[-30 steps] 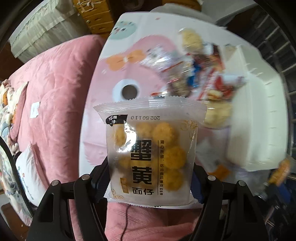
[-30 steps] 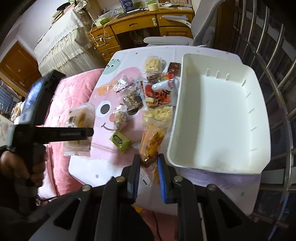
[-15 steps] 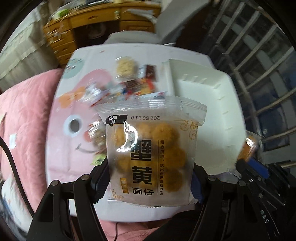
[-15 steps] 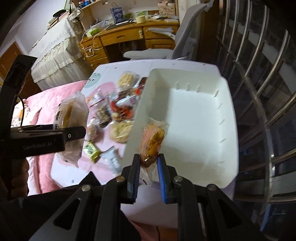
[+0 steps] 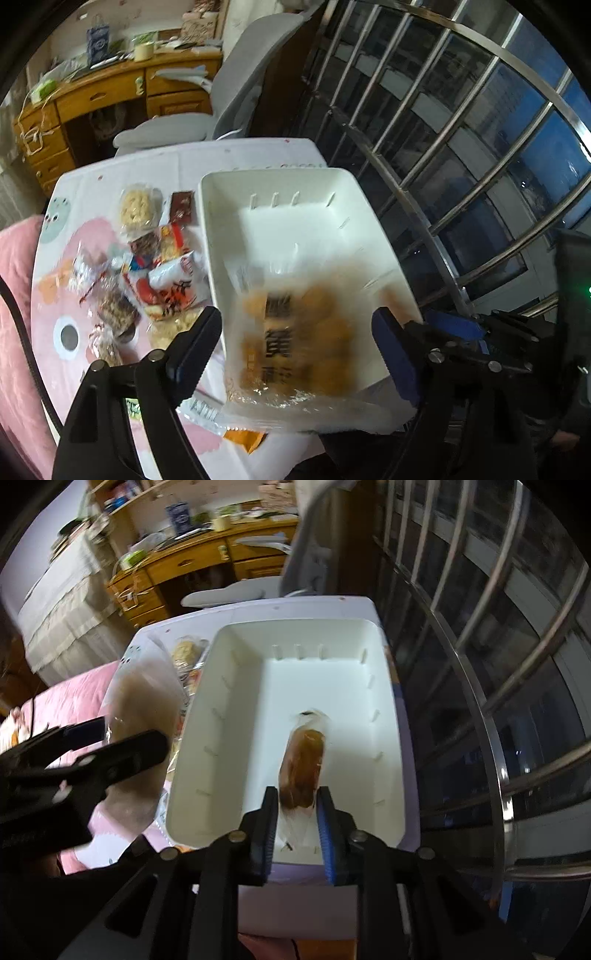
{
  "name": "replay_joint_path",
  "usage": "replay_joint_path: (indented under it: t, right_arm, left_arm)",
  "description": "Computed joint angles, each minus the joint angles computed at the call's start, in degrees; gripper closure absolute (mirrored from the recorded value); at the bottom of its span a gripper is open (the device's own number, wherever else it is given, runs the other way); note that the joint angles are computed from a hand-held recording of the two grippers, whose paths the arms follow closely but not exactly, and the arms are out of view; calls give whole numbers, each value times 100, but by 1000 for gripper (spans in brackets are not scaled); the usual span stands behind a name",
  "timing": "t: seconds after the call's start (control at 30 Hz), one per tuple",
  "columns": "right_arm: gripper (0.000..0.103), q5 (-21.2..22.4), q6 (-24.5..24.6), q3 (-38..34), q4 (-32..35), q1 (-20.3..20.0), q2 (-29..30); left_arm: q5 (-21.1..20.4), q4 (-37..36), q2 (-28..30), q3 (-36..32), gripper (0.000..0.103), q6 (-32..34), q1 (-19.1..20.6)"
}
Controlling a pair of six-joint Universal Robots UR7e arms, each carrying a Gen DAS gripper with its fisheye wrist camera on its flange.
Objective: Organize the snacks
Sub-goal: 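Carry both held bags into the white tray and open both tools, then withdraw both open tools from the tray toward the remaining snacks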
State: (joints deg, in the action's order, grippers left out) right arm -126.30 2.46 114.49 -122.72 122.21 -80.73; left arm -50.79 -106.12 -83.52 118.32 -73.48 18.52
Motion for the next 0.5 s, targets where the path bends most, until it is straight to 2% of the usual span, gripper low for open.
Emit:
replay_joint_path:
  t: [0.07, 0.23, 0.5]
  right_arm:
    - [56, -45, 181, -46, 189, -71, 1]
    - [55, 102, 549, -95, 537, -260, -31]
    - [55, 382, 601, 46, 566, -223, -32]
  left_arm:
    - [63, 117, 54, -83, 12, 17, -16]
    - [69, 277, -30, -72, 12, -111, -45]
    - [-15, 683, -433, 185, 12, -710, -221]
